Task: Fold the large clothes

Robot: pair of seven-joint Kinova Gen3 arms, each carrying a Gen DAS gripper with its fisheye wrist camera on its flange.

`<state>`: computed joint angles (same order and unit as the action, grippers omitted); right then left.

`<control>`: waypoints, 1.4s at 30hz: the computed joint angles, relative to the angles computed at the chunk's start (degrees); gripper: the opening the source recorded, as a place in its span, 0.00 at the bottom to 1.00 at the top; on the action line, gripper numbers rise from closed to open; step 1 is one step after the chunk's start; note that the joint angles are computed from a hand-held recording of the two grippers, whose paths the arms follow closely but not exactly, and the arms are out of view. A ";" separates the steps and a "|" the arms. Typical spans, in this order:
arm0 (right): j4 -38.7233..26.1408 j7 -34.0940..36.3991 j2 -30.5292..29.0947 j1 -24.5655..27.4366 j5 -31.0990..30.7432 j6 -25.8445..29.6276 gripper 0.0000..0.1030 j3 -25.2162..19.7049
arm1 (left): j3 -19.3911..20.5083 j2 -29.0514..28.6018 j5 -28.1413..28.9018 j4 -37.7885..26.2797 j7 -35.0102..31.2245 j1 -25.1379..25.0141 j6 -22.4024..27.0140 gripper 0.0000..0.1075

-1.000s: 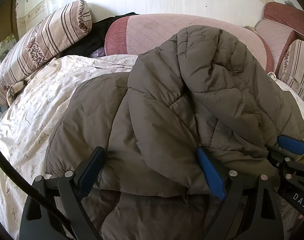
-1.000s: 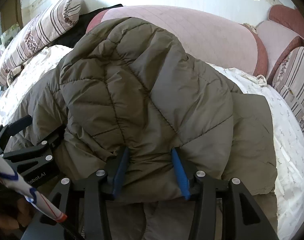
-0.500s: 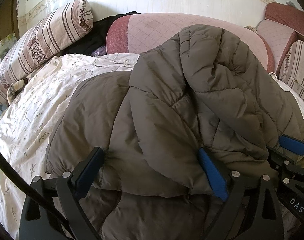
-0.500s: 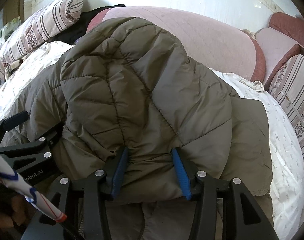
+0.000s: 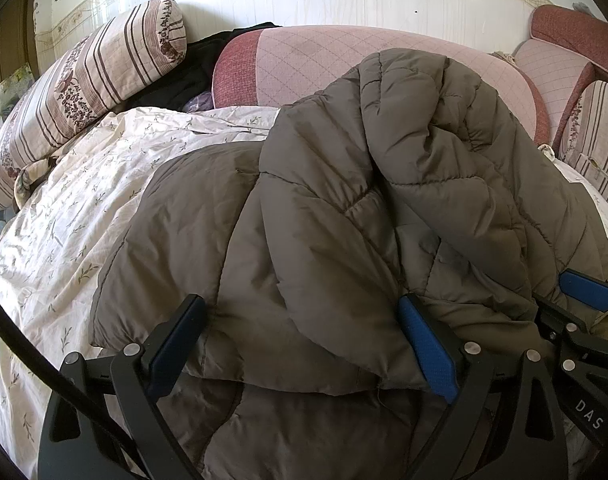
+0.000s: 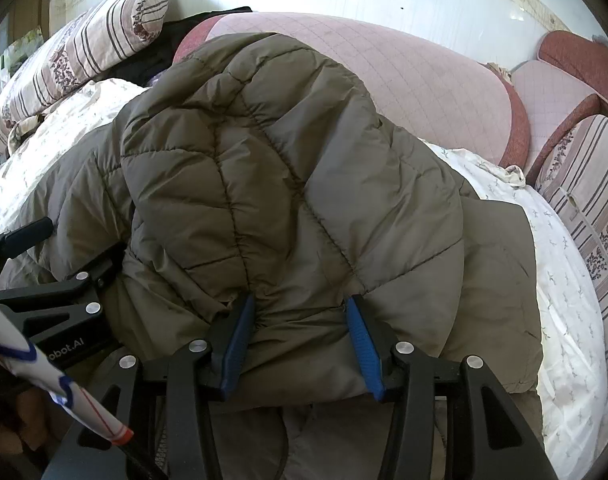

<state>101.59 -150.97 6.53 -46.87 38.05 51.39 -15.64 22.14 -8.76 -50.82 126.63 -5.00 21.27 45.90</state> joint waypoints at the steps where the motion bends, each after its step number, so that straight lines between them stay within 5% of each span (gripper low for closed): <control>1: -0.01 -0.03 0.03 -0.04 0.09 0.07 0.51 0.00 | -0.02 -0.02 -0.02 0.05 0.01 -0.01 -0.03 0.89; 15: -0.20 -1.08 0.11 -0.81 1.01 1.26 0.52 -0.09 | 0.48 -1.43 -0.64 0.55 0.97 0.22 0.46 0.89; 23: 2.17 -2.83 -6.50 -0.18 0.24 4.76 0.53 -3.43 | 3.95 -9.86 4.96 -0.74 -2.42 1.38 6.92 0.89; 28: 4.73 -8.16 -13.96 -0.04 1.23 13.14 0.54 -9.58 | 15.43 -20.30 11.10 -2.83 -4.78 -0.55 18.50 0.89; 32: 6.75 -15.53 -18.14 1.76 0.81 22.46 0.62 -20.20 | 23.09 -27.61 18.84 -6.00 -7.46 -0.70 27.63 0.89; 36: 7.72 -20.10 -21.84 -0.39 -3.15 29.18 0.62 -26.28 | 31.79 -34.44 26.95 -8.90 -11.10 -2.99 36.45 0.89; 42: 8.99 -24.53 -25.69 2.14 -9.06 32.83 0.62 -35.64 | 35.23 -39.06 37.30 -8.08 -13.23 -4.32 41.15 0.89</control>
<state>110.59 -175.50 -19.16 -44.73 28.99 84.22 -51.28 57.36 -47.82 -13.53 118.55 -18.23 16.95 87.05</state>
